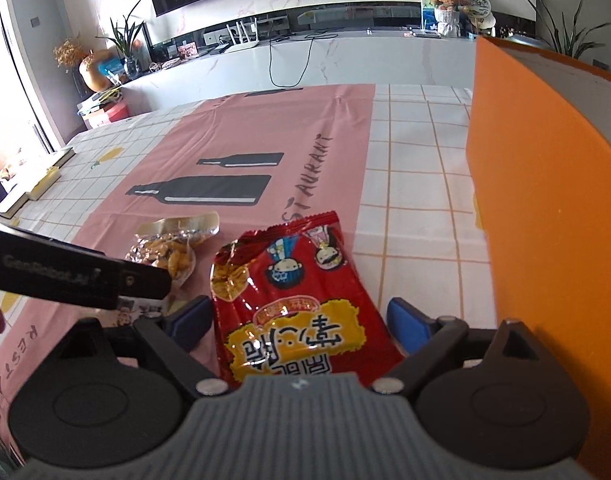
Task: Organize snacks
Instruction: 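Grasp the peanut pack with the left tool while the right tool grasps the red cracker bag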
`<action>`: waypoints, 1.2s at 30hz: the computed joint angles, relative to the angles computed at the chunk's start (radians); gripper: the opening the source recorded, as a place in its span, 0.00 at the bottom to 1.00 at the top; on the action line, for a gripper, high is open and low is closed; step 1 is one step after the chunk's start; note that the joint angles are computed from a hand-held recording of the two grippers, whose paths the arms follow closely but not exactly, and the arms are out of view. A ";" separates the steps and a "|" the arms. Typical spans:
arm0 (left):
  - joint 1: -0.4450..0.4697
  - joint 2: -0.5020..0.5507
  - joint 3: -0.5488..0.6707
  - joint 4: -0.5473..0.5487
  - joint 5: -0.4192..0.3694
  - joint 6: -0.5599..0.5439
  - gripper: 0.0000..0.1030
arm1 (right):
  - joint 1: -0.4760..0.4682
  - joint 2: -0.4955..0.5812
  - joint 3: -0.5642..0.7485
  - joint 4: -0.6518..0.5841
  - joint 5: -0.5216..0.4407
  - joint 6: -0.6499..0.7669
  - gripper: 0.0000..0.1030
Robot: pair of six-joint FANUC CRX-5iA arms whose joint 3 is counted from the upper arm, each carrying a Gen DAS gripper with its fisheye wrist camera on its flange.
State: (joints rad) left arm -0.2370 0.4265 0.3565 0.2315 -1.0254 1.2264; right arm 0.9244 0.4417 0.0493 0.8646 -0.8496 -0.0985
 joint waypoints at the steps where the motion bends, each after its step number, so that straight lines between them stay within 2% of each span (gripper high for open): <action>1: -0.002 0.005 0.006 -0.004 -0.003 0.003 0.87 | 0.001 0.000 -0.003 0.009 0.000 -0.004 0.88; 6: -0.001 -0.005 -0.030 0.016 0.057 0.027 0.88 | 0.004 0.001 -0.011 0.025 0.005 0.007 0.88; 8: 0.005 -0.007 -0.045 0.037 0.068 0.035 0.86 | 0.005 0.002 -0.014 0.036 0.001 0.003 0.83; 10: 0.014 0.000 -0.049 0.071 0.053 0.029 0.83 | 0.003 0.002 -0.014 0.041 0.004 0.009 0.80; 13: 0.024 -0.003 -0.056 0.094 0.042 0.043 0.83 | 0.002 0.012 0.009 0.028 -0.013 0.027 0.75; 17: 0.033 0.013 -0.030 0.109 0.025 0.117 0.86 | 0.001 0.045 0.068 0.004 -0.068 0.079 0.75; 24: 0.021 0.053 0.034 0.055 0.016 0.211 0.87 | 0.000 0.070 0.110 -0.022 -0.043 0.148 0.75; 30: 0.017 0.035 -0.002 0.046 0.064 0.140 0.87 | 0.008 0.083 0.130 -0.042 -0.041 0.186 0.74; 33: 0.011 0.024 -0.021 0.044 0.084 0.086 0.78 | 0.012 0.090 0.141 -0.042 -0.052 0.183 0.74; 34: 0.012 0.019 -0.033 0.060 0.094 0.063 0.70 | 0.013 0.092 0.143 -0.041 -0.053 0.181 0.72; 36: 0.017 0.019 -0.036 0.077 0.087 0.058 0.69 | 0.016 0.095 0.148 -0.041 -0.059 0.185 0.72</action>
